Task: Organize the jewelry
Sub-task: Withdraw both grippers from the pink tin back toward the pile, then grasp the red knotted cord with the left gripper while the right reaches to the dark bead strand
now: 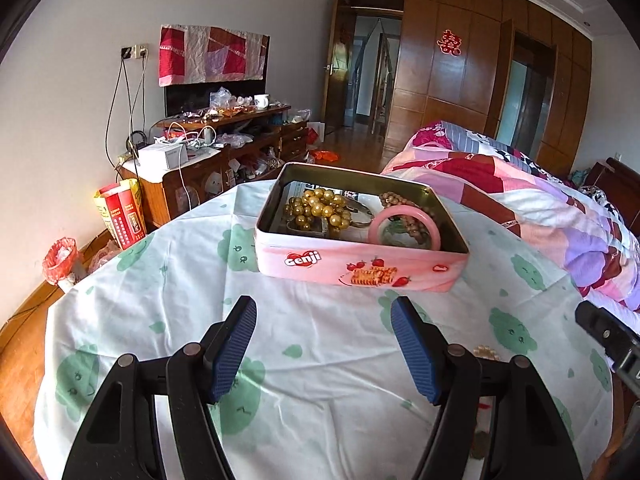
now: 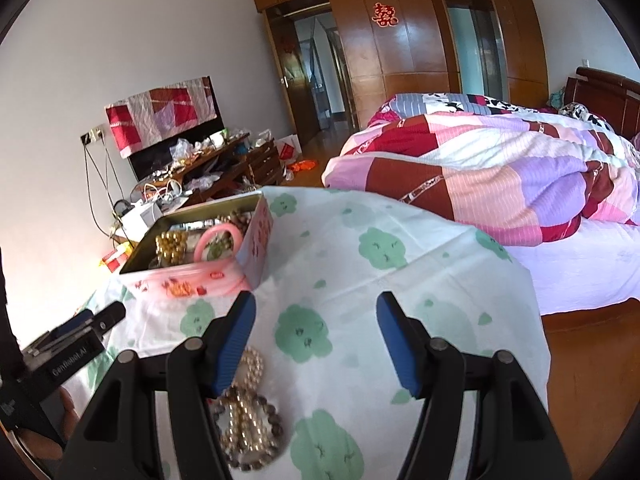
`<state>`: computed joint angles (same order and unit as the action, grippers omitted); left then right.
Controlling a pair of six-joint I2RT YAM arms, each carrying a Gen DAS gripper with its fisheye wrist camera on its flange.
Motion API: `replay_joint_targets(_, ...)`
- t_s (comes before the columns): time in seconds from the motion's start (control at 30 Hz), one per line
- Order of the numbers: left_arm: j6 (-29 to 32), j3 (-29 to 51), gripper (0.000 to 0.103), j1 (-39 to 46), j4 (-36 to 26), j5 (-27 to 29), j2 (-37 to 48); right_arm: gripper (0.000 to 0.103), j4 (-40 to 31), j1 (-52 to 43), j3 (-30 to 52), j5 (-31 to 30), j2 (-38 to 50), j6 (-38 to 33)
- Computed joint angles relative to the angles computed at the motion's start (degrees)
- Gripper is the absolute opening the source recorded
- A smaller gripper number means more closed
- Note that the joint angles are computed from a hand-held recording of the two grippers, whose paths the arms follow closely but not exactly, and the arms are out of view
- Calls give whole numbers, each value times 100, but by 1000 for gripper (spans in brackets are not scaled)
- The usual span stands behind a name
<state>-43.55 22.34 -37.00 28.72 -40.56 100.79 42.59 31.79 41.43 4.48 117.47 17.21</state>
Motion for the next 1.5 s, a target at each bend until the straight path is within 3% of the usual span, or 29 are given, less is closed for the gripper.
replay_joint_targets(0.17,-172,-99,70,-269,-40,226,-34,66,70,30,-169,10,-7,-94)
replay_joint_targets(0.3,-195,-54,70,-442,-94,508,19,59,26,49,-232,-4,-41,-175)
replay_joint_targets(0.5,141,407,69,-555,-262,1103,366,54,-154,48,-166,-48,-25,-200)
replay_joint_targets(0.7,212,1143,41,-271,-740,1993,1001,55,-95,-118,-195,-314,16,-22)
replay_joint_targets(0.83,154,1097,36,-266,-709,2080,983,54,-159,-261,-137,-557,78,138)
replay_joint_targets(0.9,171,1161,28,-326,-763,2034,1030,54,-208,-278,-110,-602,91,171)
replay_joint_targets(0.93,222,1149,11,-325,-714,2094,1035,54,-255,-274,-76,-620,103,176)
replay_joint_targets(0.97,278,1141,5,-296,-613,2208,1077,54,-274,-264,-63,-618,109,173)
replay_joint_targets(1.07,290,836,5,-183,-50,2457,1005,54,-256,-254,-69,-620,95,149)
replay_joint_targets(1.13,155,478,5,-144,431,2373,828,54,-203,-279,-93,-683,98,147)
replay_joint_targets(1.23,-88,-127,5,-410,1153,1702,460,54,-247,-319,-38,-774,138,165)
replay_joint_targets(1.37,-222,-337,5,-855,697,724,-50,51,-292,-372,11,-996,173,147)
replay_joint_targets(1.5,-234,-578,5,-789,557,545,-429,43,-646,-303,101,-1244,125,-218)
